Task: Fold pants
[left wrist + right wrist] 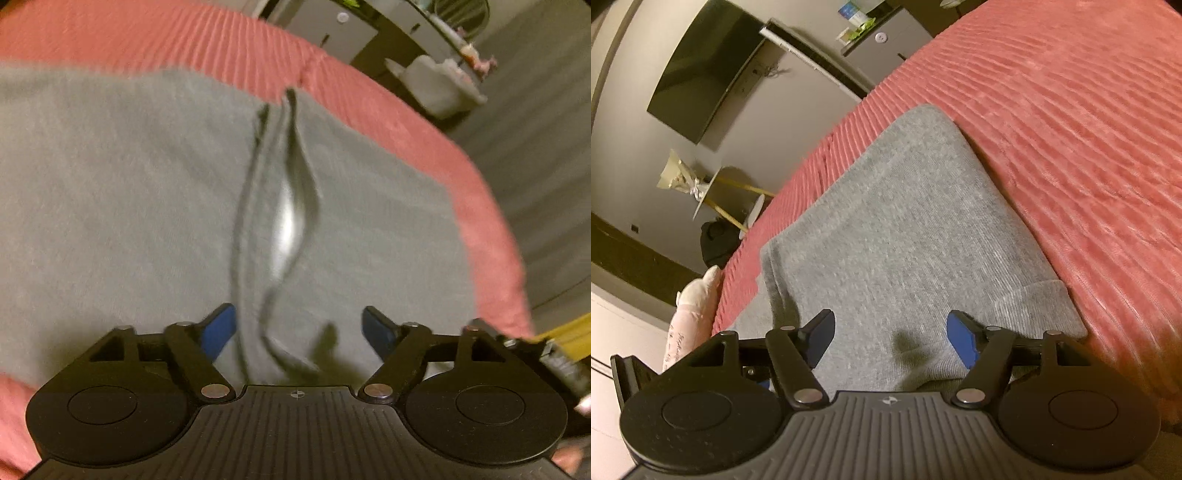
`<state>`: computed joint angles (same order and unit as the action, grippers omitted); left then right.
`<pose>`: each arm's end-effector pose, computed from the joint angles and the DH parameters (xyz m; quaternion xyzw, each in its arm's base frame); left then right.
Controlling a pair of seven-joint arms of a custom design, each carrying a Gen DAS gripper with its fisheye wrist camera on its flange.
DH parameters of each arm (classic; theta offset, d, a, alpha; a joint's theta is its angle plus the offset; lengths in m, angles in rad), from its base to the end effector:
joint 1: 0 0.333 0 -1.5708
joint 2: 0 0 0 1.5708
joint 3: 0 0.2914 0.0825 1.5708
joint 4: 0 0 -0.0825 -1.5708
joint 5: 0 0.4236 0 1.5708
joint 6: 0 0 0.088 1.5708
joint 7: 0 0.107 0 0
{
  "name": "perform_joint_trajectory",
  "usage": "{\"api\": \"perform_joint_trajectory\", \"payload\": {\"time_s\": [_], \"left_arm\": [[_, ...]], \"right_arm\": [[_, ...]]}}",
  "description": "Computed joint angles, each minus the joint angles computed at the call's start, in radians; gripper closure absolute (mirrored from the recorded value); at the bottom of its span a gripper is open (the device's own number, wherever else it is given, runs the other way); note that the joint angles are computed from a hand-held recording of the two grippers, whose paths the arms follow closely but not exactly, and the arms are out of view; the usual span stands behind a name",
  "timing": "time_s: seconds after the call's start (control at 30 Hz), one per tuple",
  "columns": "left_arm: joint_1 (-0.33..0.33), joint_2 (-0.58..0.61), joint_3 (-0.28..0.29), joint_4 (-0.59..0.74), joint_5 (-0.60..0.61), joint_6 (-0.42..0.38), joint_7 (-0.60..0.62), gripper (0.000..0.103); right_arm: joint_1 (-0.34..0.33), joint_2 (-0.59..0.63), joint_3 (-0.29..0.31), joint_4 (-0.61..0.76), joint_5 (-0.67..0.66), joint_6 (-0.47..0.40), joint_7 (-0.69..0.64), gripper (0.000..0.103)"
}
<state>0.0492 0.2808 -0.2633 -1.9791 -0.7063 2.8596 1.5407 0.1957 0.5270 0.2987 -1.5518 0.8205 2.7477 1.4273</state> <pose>0.6576 -0.0994 0.3392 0.7990 -0.4882 0.3510 0.0078 0.6953 0.3001 0.3787 -0.5956 0.6731 0.0994 0.4270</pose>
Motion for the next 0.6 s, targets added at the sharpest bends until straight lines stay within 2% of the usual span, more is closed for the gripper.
{"api": "perform_joint_trajectory", "payload": {"time_s": [0.07,0.1,0.13,0.2,0.27,0.33,0.37,0.47,0.5,0.6], "left_arm": [[0.031,0.029,-0.035,0.026,-0.066,-0.034,0.028,0.018],[0.008,0.005,-0.013,-0.007,-0.101,-0.027,0.069,0.02],[0.018,0.013,-0.026,-0.004,-0.075,-0.016,0.067,0.022],[0.005,0.016,-0.019,-0.007,-0.062,0.007,0.072,0.037],[0.022,-0.011,-0.042,-0.046,-0.107,0.009,0.113,0.078],[0.043,-0.02,-0.063,-0.06,-0.203,0.016,0.181,0.082],[0.053,-0.026,-0.076,-0.066,-0.269,0.027,0.229,0.084],[0.101,-0.048,-0.13,-0.066,-0.609,0.056,0.505,0.085],[0.1,-0.052,-0.13,-0.063,-0.674,0.064,0.56,0.086],[0.06,-0.058,-0.094,-0.067,-0.679,0.081,0.548,0.086]], "right_arm": [[-0.005,-0.028,0.007,-0.033,0.017,0.022,-0.011,0.034],[-0.002,-0.042,0.004,-0.048,0.012,0.028,-0.015,0.033],[0.006,-0.061,-0.004,-0.067,0.0,0.039,-0.014,0.029],[0.023,-0.093,-0.023,-0.099,-0.025,0.039,0.023,0.024],[0.01,-0.109,-0.01,-0.112,0.005,-0.007,0.026,0.024],[0.011,-0.113,-0.009,-0.114,0.022,-0.048,0.01,0.023],[0.04,-0.117,-0.033,-0.115,-0.026,-0.041,0.035,0.023],[0.055,-0.1,-0.042,-0.082,-0.056,-0.087,0.067,0.022],[0.045,-0.092,-0.029,-0.071,-0.032,-0.105,0.049,0.022],[0.047,-0.057,-0.018,-0.027,-0.011,-0.153,0.02,0.021]]}}
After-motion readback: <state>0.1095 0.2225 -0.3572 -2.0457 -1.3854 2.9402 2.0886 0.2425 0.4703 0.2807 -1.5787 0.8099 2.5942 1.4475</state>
